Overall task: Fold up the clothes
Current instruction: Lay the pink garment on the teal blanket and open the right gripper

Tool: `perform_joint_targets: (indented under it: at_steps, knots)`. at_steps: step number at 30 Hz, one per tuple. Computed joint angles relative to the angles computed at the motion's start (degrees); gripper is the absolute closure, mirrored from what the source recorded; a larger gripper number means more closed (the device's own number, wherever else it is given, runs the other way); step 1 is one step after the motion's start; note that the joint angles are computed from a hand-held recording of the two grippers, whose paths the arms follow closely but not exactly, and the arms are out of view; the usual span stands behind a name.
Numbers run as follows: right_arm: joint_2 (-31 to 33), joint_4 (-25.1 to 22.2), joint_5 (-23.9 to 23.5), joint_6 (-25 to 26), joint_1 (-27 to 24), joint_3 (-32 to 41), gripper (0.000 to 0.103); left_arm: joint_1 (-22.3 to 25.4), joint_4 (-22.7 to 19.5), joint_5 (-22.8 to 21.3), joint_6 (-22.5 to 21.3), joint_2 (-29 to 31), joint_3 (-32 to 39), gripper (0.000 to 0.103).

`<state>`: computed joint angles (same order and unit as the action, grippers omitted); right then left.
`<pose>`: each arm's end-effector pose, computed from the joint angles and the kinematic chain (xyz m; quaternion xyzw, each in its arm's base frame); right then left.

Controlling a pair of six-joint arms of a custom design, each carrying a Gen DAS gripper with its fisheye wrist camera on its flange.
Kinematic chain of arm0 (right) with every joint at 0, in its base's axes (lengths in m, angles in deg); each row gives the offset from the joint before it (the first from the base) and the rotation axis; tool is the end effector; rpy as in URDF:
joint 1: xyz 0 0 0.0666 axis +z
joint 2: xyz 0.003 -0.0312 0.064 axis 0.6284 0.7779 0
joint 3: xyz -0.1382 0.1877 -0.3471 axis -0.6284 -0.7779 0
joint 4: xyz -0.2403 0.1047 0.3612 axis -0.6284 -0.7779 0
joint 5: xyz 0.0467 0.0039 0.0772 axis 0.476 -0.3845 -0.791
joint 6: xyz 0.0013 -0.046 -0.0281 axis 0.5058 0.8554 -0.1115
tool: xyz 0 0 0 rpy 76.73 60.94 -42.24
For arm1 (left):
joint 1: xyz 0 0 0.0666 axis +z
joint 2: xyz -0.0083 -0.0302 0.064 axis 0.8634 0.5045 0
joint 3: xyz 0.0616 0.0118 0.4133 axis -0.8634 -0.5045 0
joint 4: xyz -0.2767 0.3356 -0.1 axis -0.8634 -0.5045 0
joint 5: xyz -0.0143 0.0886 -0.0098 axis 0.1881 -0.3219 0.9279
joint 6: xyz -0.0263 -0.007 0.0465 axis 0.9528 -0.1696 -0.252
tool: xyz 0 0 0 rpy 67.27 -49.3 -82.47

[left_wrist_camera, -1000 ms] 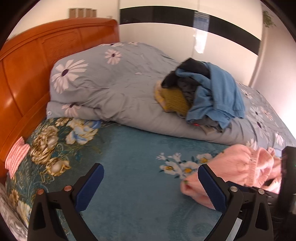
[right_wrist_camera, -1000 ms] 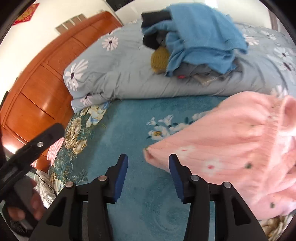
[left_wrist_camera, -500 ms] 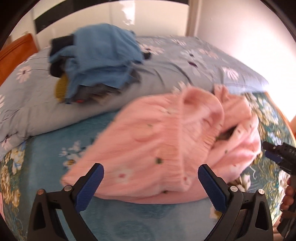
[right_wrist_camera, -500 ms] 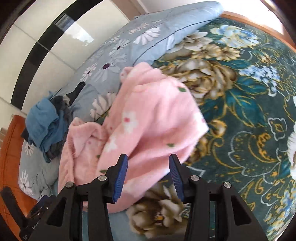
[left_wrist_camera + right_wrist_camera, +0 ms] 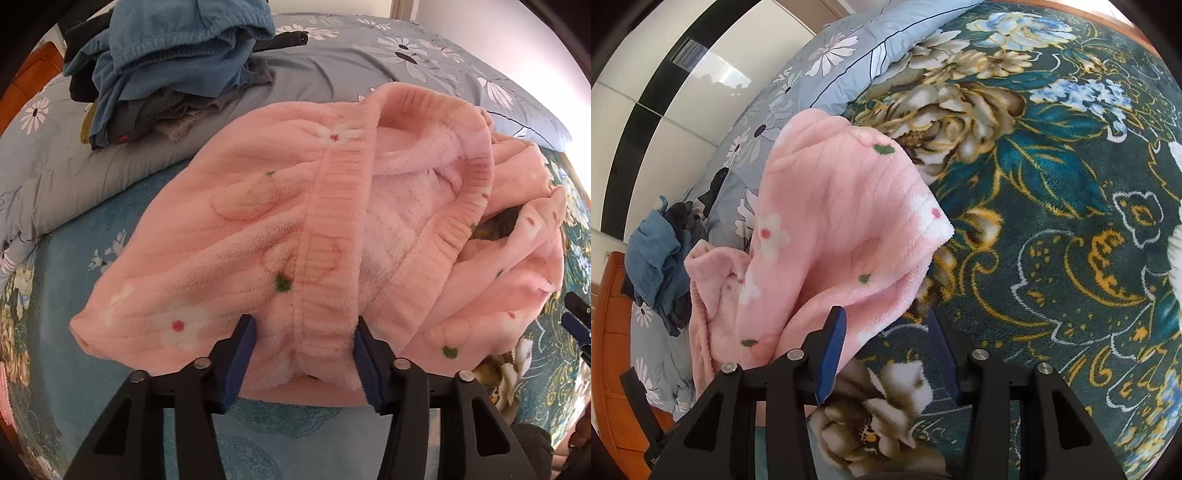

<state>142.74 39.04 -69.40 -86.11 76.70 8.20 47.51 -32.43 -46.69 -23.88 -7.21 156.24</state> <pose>0.3866 0.2911 0.3778 0.3463 0.8925 0.1878 0.2198 0.4558 -0.0995 0.4132 0.1225 0.9784 -0.0216 0.1649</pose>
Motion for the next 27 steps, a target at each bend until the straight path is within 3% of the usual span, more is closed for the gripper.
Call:
perform_joint_targets:
  at_steps: [1, 3, 9, 15, 21, 27]
  knots:
    - [-0.05, -0.18, -0.02, -0.21, 0.02, -0.11, 0.055, -0.16, -0.06, 0.08, -0.04, -0.16, -0.03, 0.067]
    - [-0.21, -0.48, -0.08, -0.73, 0.12, -0.20, 0.055, -0.38, -0.11, 0.39, -0.05, -0.56, -0.11, 0.090]
    - [-0.02, -1.75, 0.47, -0.18, 0.33, 1.04, 0.055, 4.02, 0.24, 5.63, 2.76, -2.46, 1.46, 0.094]
    - [1.33, -1.92, 0.38, 0.21, 0.62, 2.95, 0.055, 15.97, 3.59, 8.88, 6.63, 0.33, 9.28, 0.094]
    - [3.73, -2.45, -0.11, 2.93, 0.94, 6.10, 0.055, 28.50, 5.49, 6.37, 7.13, 4.33, 15.12, 0.094]
    - [6.40, -3.19, -1.23, 5.47, 1.09, 9.10, 0.055, 39.03, 5.18, 5.06, 6.88, 6.61, 14.31, 0.095]
